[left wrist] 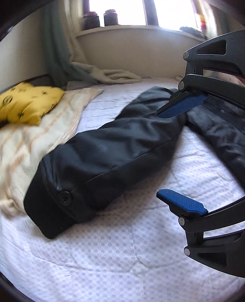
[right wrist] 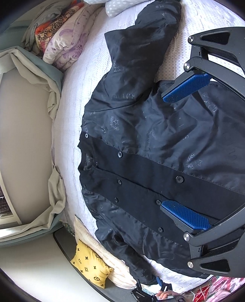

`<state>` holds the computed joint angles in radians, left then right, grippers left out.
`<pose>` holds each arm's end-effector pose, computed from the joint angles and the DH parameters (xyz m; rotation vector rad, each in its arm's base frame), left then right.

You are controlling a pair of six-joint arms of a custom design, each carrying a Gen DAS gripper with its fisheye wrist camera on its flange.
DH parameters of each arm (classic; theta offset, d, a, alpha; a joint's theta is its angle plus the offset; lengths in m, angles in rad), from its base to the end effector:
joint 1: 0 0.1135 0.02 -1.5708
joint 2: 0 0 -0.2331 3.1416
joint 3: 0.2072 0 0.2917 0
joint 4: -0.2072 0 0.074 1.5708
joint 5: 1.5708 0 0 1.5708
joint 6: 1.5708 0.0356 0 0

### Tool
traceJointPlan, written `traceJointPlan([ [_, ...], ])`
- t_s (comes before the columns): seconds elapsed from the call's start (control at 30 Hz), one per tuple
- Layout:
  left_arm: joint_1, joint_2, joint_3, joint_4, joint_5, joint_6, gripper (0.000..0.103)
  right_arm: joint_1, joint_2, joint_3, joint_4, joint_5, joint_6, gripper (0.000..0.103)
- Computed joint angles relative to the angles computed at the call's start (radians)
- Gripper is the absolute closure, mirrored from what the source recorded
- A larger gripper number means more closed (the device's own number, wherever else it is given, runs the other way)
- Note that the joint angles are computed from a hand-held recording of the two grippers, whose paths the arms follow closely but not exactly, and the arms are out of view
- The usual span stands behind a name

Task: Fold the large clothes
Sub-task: 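Reach the left gripper to the sleeve near the yellow pillow and grasp it, then lift the grasped sleeve and fold it across the coat front with the left gripper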

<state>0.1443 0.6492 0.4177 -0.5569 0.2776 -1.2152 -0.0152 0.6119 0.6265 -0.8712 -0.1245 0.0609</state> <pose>0.2015 0.0194 0.1706 -1.4481 2.0191 -0.8201 0.1854 0.0016 0.2290 0.0359 2.4255 0.1718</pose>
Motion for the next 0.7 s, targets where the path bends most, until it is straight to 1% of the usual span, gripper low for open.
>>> traceJointPlan([
  [0.1, 0.035, 0.073, -0.006, 0.087, 0.029, -0.034, 0.022, -0.010, 0.004, -0.004, 0.002, -0.007, 0.003, 0.000],
  [0.17, 0.058, 0.141, -0.009, 0.170, 0.041, -0.061, 0.022, -0.015, 0.004, -0.006, 0.004, -0.010, -0.003, 0.000],
  [0.2, 0.060, 0.171, -0.007, 0.201, 0.032, -0.066, 0.023, -0.016, 0.003, -0.008, 0.006, -0.009, -0.005, 0.000],
  [0.23, 0.062, 0.197, -0.002, 0.224, 0.018, -0.068, 0.026, -0.017, 0.004, -0.010, 0.007, -0.007, -0.007, 0.000],
  [0.3, 0.055, 0.220, -0.007, 0.261, 0.002, -0.064, 0.039, -0.019, 0.007, -0.011, 0.010, -0.005, -0.009, 0.000],
  [0.33, 0.058, 0.246, -0.002, 0.291, 0.011, -0.045, 0.051, -0.021, 0.010, -0.011, 0.010, -0.005, -0.010, 0.000],
  [0.37, 0.051, 0.260, 0.001, 0.301, 0.006, -0.040, 0.059, -0.024, 0.012, -0.010, 0.010, -0.007, -0.011, 0.000],
  [0.4, 0.047, 0.270, 0.010, 0.305, -0.002, -0.029, 0.061, -0.026, 0.012, -0.011, 0.010, -0.008, -0.012, 0.000],
  [0.47, 0.029, 0.277, 0.036, 0.292, -0.038, 0.006, 0.072, -0.027, 0.016, -0.009, 0.012, -0.005, -0.014, 0.000],
  [0.53, -0.008, 0.286, 0.095, 0.241, -0.106, 0.078, 0.078, -0.026, 0.028, -0.008, 0.016, 0.001, -0.011, 0.000],
  [0.6, -0.050, 0.287, 0.143, 0.201, -0.166, 0.122, 0.081, -0.024, 0.042, -0.006, 0.023, 0.007, -0.008, 0.000],
  [0.7, -0.157, 0.278, 0.234, 0.142, -0.297, 0.179, 0.083, -0.020, 0.057, -0.007, 0.031, 0.018, -0.002, 0.000],
])
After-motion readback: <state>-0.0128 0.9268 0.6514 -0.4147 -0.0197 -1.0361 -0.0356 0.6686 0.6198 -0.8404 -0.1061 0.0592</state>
